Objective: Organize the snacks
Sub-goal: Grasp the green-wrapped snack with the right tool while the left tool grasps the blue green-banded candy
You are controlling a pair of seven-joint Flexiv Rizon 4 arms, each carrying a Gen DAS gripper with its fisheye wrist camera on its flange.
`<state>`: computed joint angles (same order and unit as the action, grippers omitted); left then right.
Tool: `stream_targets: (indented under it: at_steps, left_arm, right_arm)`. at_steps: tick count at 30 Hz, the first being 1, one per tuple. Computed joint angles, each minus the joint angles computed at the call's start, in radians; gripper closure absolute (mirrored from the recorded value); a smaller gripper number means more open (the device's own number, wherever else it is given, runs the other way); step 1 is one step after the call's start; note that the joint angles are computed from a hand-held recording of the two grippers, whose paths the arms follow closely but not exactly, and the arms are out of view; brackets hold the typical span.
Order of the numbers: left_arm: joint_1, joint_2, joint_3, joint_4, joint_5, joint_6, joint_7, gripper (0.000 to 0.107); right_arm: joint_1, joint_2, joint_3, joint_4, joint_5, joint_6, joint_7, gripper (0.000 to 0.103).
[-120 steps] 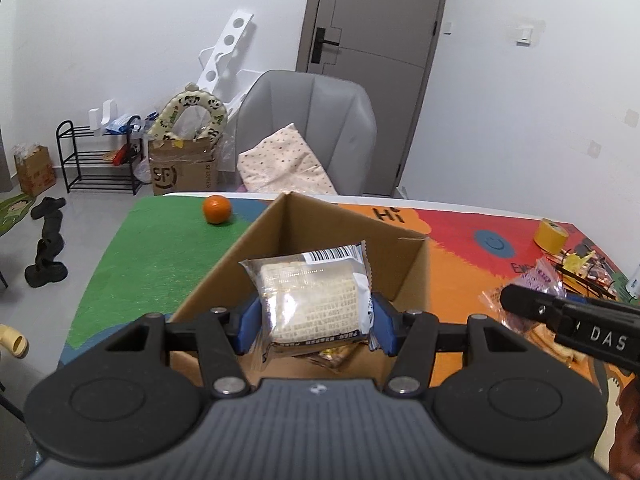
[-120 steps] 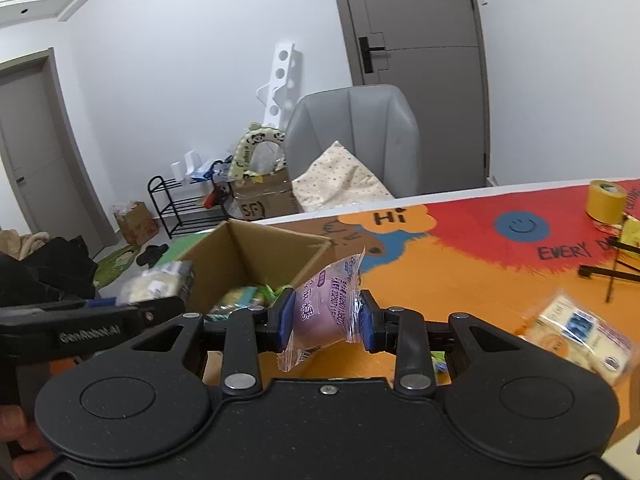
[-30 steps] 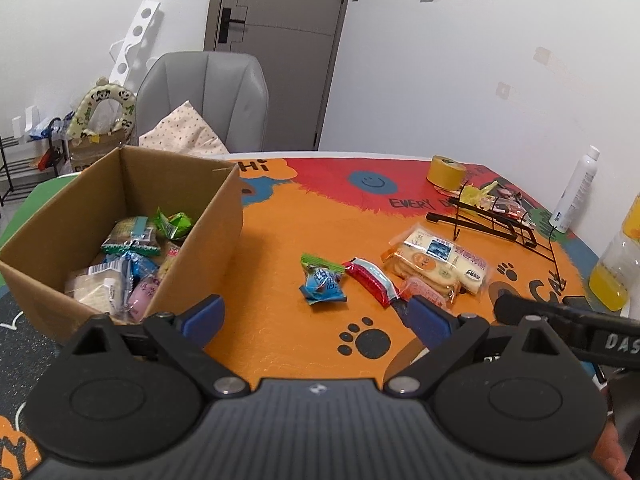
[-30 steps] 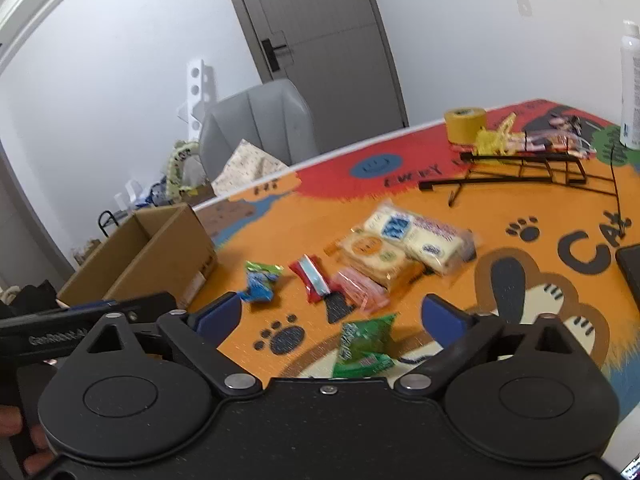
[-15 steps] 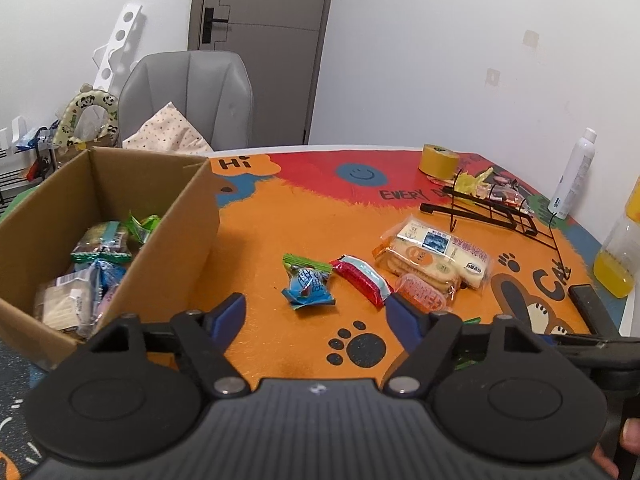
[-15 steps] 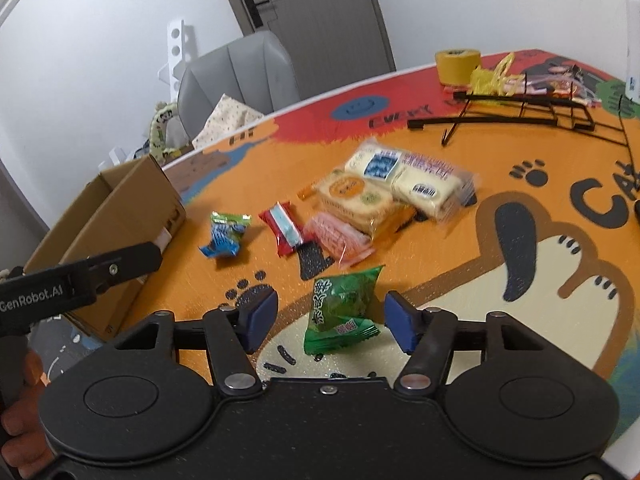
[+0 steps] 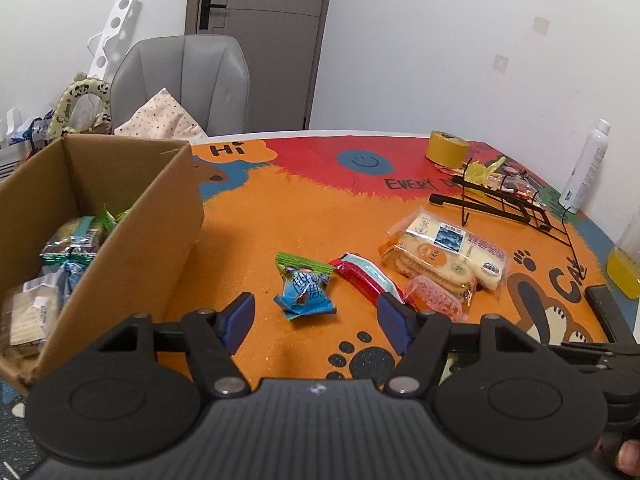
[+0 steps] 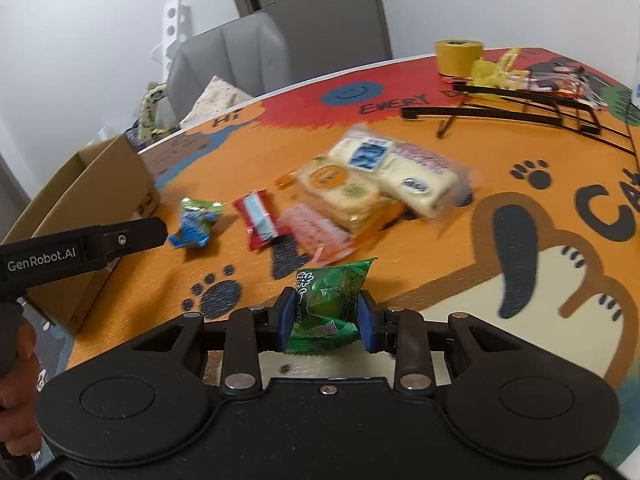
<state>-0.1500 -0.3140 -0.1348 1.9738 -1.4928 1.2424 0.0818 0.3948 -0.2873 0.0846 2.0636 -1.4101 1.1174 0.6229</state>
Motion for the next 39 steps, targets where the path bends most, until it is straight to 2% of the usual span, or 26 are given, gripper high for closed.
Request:
stream_targets:
  at_steps: [6, 11, 21, 24, 26, 31, 35, 39]
  left_arm:
    - [-0.02, -0.036, -0.014, -0.029, -0.044, 0.043, 0.034, 0.04]
    - [-0.031, -0.072, -0.022, -0.057, -0.05, 0.073, 0.04, 0.047]
    - [-0.023, -0.136, -0.054, -0.1, 0.014, 0.121, -0.008, 0.05]
    - [-0.018, -0.152, -0.064, -0.109, 0.038, 0.134, -0.026, 0.056]
    - [-0.008, -0.16, -0.076, -0.114, 0.046, 0.14, -0.033, 0.059]
    - [-0.014, -0.172, -0.091, -0.132, -0.022, 0.17, 0.041, 0.068]
    - [-0.014, -0.162, -0.08, -0.125, -0.033, 0.146, 0.047, 0.073]
    - [-0.018, -0.14, -0.067, -0.11, -0.056, 0.127, 0.064, 0.073]
  right_arm:
    - [-0.015, 0.02, -0.001, 0.026, -0.005, -0.017, 0.024, 0.072]
    - [-0.029, 0.025, 0.001, 0.034, -0.019, -0.018, 0.037, 0.072]
    - [-0.051, 0.023, -0.002, 0.036, -0.046, -0.016, 0.063, 0.071]
    - [-0.051, 0.017, 0.001, 0.033, -0.028, -0.014, 0.04, 0.068]
    - [-0.045, 0.017, 0.004, 0.03, -0.012, -0.022, 0.025, 0.058]
    - [-0.017, 0.008, 0.009, 0.018, 0.041, -0.064, -0.05, 0.056]
    - [0.007, 0.009, 0.015, 0.011, 0.104, -0.112, -0.114, 0.068]
    - [0.016, 0.01, 0.006, 0.012, 0.068, -0.097, -0.089, 0.072]
